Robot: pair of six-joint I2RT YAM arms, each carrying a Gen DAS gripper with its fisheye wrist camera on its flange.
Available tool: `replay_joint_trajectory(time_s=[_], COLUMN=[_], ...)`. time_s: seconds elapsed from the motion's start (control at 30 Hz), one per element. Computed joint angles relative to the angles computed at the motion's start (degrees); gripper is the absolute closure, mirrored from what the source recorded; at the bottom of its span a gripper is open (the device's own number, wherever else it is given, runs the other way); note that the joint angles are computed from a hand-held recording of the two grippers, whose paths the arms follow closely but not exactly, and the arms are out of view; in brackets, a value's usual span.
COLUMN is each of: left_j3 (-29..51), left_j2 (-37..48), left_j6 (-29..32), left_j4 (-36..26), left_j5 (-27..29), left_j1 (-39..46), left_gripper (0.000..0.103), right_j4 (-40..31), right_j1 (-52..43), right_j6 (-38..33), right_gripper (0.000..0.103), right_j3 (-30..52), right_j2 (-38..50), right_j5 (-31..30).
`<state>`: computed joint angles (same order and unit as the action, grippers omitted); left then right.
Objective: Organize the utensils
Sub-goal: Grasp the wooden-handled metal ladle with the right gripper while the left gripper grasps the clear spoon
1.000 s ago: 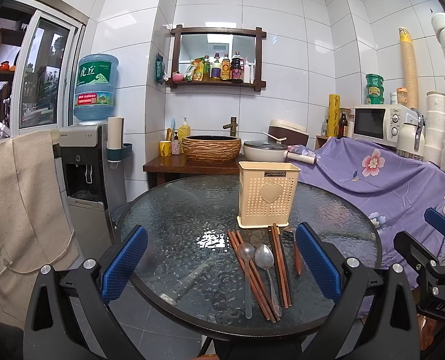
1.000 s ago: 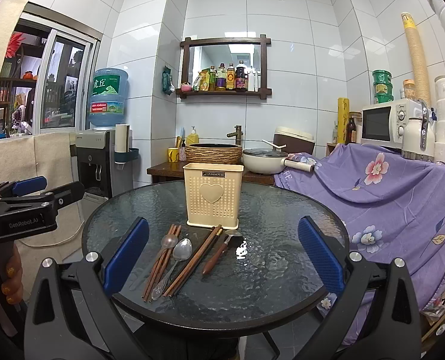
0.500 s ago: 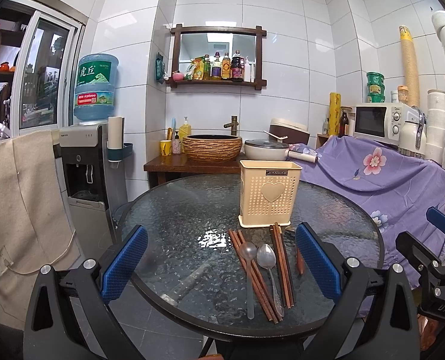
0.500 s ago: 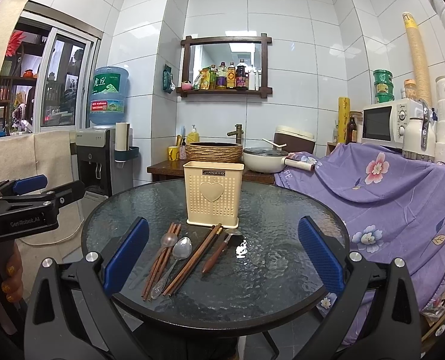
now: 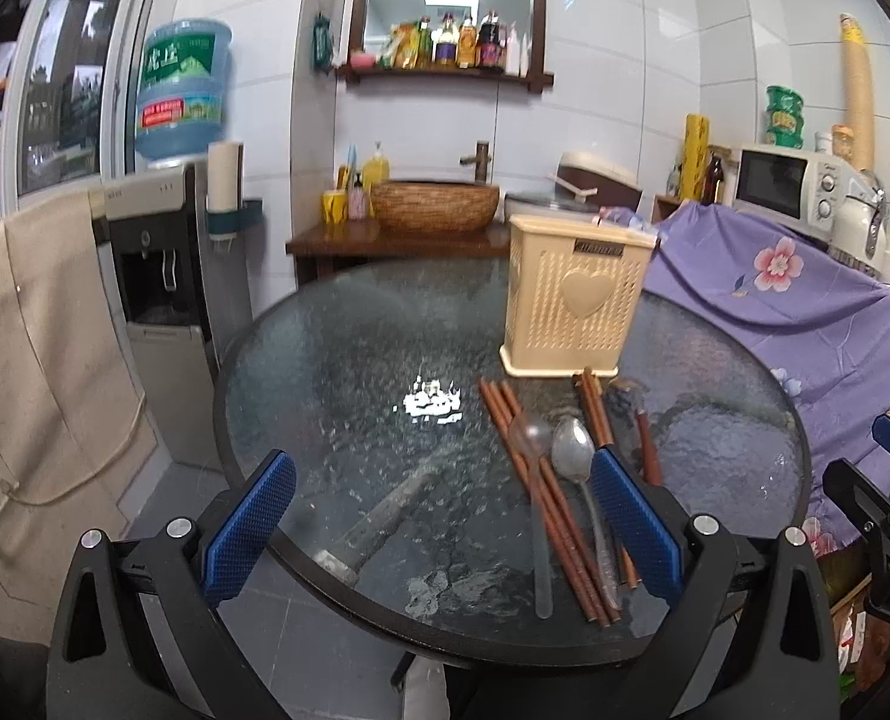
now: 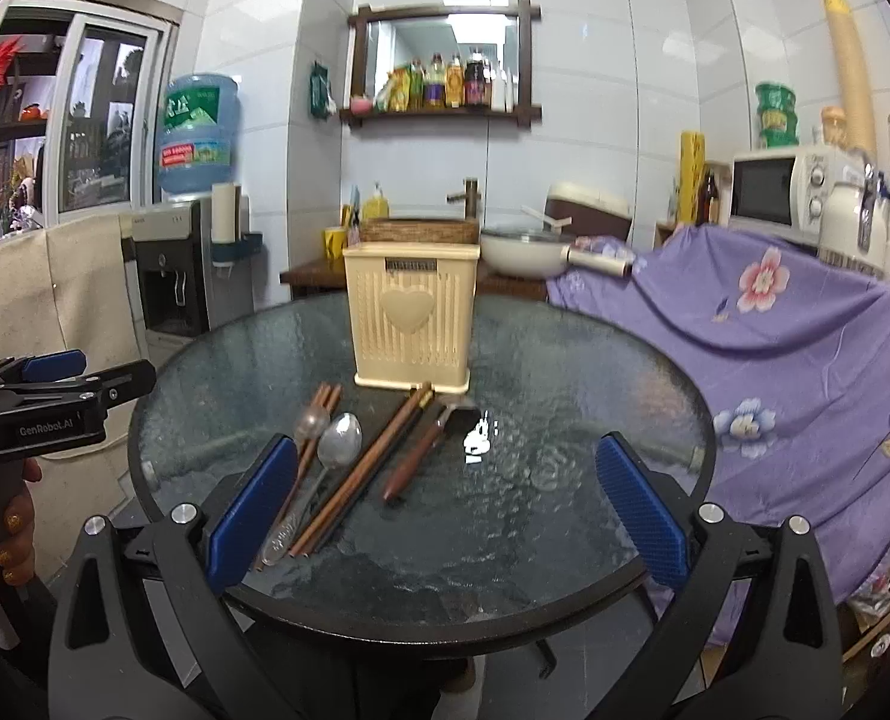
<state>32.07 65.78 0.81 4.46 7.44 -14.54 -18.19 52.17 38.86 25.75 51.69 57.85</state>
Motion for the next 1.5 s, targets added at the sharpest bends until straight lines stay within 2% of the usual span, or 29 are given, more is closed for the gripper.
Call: replay_joint_trajectory(time_s=[0.2, 0.37, 0.47, 0.67, 0.8, 0.9, 1.03, 1.17, 1.33, 1.5], left_j3=[6.37, 11.83, 15.68, 21.69, 24.32, 25.63, 26.82, 27.77, 28.84, 29.71], left_j2=[12.21, 19.45, 24.12, 30.39, 32.55, 33.73, 35.05, 35.66, 36.65, 37.40], left_j6=[2.64, 4.56, 5.38, 7.15, 8.36, 9.15, 9.84, 10.12, 10.67, 10.83], left_j4=[-0.51, -2.20, -3.86, -7.04, -8.89, -10.28, -11.67, -12.52, -13.14, -13.52], left_j5=[0.92, 1.33, 2.22, 2.36, 1.88, 1.70, 2.03, 1.91, 1.33, 1.04], left_j1=[0.10, -1.36, -2.16, -3.60, -4.79, -5.28, -5.36, -5.41, -5.84, -6.09], left_gripper=[0.006, 0.008, 0.012, 0.017, 0.020, 0.022, 0.027, 0.028, 0.028, 0.028], right_j4=[7.57, 13.60, 15.76, 14.99, 12.14, 9.56, 5.92, 1.83, 0.51, 0.02], right_j1=[-13.05, -24.17, -30.60, -39.99, -43.40, -44.61, -45.28, -44.60, -45.36, -46.04], right_j6=[-9.51, -14.25, -16.11, -17.17, -15.97, -15.24, -15.07, -15.21, -14.51, -14.53], right_gripper=[0.005, 0.005, 0.009, 0.019, 0.027, 0.033, 0.035, 0.039, 0.044, 0.047], right_j3=[0.60, 2.34, 6.11, 16.29, 23.35, 28.35, 34.26, 39.77, 41.81, 44.28], right_j2=[7.10, 12.67, 18.94, 31.32, 39.20, 43.91, 48.06, 51.94, 54.58, 56.86], right_j5=[-13.21, -25.34, -32.46, -43.21, -47.66, -49.24, -50.66, -49.07, -50.58, -49.38])
